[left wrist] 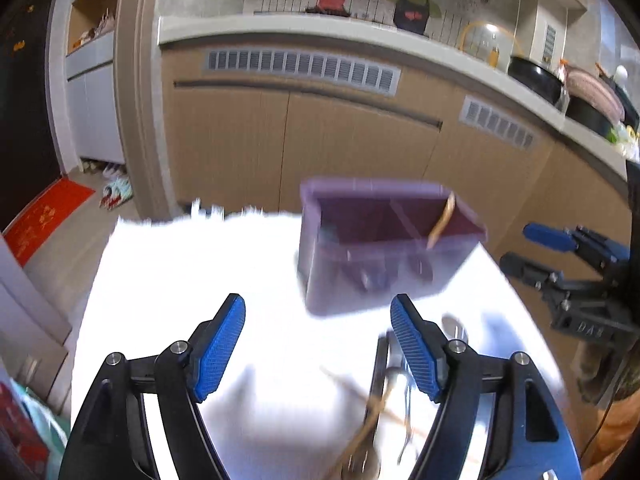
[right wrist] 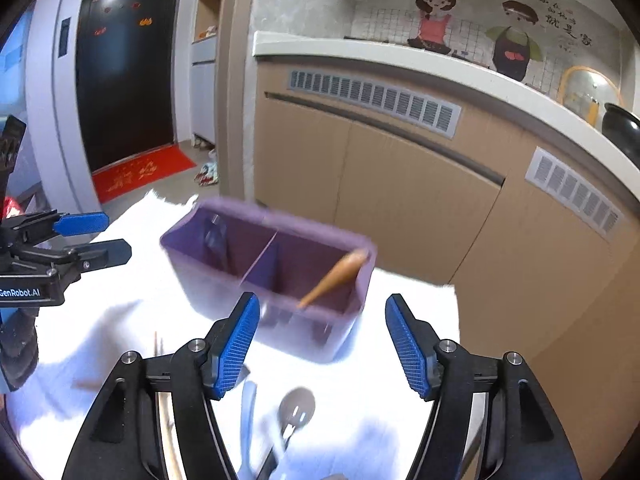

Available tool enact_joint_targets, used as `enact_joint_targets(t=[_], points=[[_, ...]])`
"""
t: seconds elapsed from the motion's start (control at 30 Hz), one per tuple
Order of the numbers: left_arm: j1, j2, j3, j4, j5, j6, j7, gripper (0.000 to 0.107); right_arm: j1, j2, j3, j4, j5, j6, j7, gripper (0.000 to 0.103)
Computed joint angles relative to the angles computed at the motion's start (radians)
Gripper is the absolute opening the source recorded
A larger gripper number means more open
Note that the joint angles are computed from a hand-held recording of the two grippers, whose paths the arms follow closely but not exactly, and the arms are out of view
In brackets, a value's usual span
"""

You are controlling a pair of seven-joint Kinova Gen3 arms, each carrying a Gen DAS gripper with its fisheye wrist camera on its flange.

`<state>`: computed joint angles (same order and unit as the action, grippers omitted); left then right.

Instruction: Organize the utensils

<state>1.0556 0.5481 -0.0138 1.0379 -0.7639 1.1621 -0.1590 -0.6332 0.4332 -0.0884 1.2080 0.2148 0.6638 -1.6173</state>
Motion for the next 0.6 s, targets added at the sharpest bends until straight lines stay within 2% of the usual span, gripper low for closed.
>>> enact_joint_targets(t=[0.13, 0.23, 0.27, 0.33, 0.37, 0.4, 0.6], points=[[0.016, -0.015, 0.033, 0.064, 0.045, -0.015, 0.028, 0.072, 0.013, -0.034, -0.033, 0.093, -0.031, -0.004, 0.02, 0.066], [0.027, -0.012, 0.051, 0.076, 0.07, -0.02, 0.026, 0.072, 0.033, -0.029, -0.07, 0.112, -0.081, 0.023, 0.074, 0.066], [0.035, -0.015, 0.049, 0.084, 0.072, -0.021, 0.04, 0.072, 0.036, -0.021, -0.084, 0.111, -0.098, 0.039, 0.098, 0.064], [0.042, -0.032, 0.046, 0.116, 0.072, -0.037, 0.077, 0.072, 0.031, -0.003, -0.099, 0.1, -0.12, 0.069, 0.139, 0.05], [0.046, -0.04, 0.045, 0.13, 0.069, -0.04, 0.096, 0.072, 0.033, 0.01, -0.11, 0.087, -0.139, 0.092, 0.163, 0.038], [0.05, -0.046, 0.045, 0.139, 0.064, -0.035, 0.111, 0.072, 0.035, 0.024, -0.117, 0.072, -0.159, 0.115, 0.183, 0.031], [0.048, -0.072, 0.068, 0.193, 0.046, -0.036, 0.162, 0.072, -0.024, 0.094, -0.078, 0.002, -0.167, 0.166, 0.158, 0.027]])
